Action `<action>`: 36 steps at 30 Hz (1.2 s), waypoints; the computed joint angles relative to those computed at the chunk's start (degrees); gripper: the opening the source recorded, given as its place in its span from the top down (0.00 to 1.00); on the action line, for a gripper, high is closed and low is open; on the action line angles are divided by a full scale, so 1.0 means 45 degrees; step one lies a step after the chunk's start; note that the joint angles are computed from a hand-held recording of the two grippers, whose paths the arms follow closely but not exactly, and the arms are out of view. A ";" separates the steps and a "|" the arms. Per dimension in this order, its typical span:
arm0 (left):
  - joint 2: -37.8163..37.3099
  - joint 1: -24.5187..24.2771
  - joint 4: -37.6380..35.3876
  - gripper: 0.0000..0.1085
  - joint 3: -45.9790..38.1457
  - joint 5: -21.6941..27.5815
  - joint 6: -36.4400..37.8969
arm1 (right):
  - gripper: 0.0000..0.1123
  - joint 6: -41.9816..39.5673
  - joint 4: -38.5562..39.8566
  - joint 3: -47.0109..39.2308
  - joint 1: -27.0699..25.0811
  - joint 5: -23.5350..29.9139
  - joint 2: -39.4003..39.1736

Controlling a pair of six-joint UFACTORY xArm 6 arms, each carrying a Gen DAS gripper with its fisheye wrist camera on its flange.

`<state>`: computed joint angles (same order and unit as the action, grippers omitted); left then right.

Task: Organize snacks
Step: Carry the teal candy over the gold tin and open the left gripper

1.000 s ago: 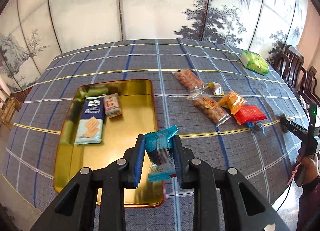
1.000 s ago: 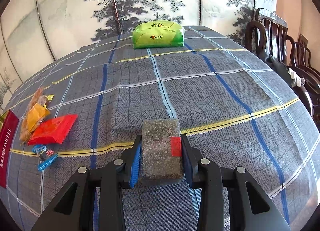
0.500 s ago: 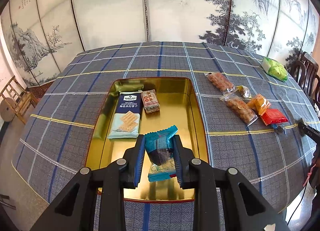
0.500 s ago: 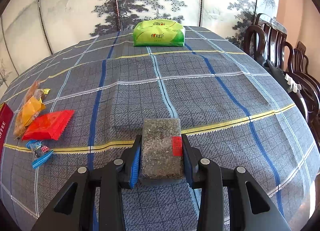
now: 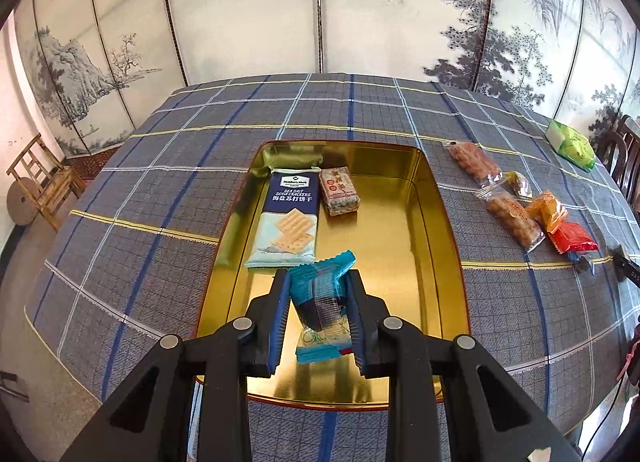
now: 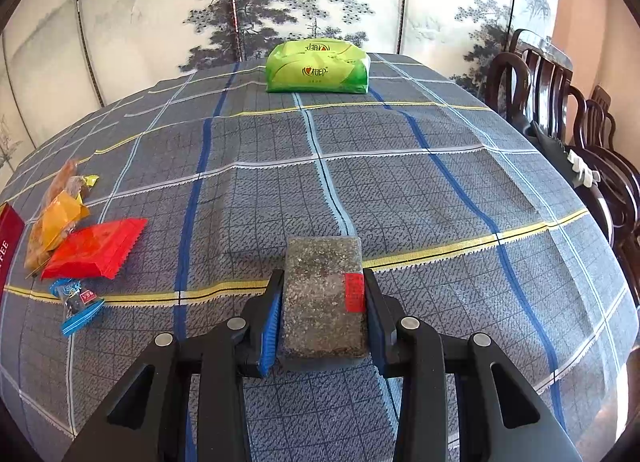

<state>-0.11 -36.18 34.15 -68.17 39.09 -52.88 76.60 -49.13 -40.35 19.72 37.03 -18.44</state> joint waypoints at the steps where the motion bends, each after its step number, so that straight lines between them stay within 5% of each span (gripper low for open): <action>1: 0.0018 0.0052 -0.0026 0.78 0.0021 0.0013 0.0006 | 0.67 -0.0001 -0.0001 -0.0003 -0.0002 -0.0002 0.0005; 36: 0.0881 0.0799 0.0449 0.75 0.0317 -0.0021 -0.0111 | 0.67 0.0013 -0.0008 -0.0068 0.0069 0.0106 0.0046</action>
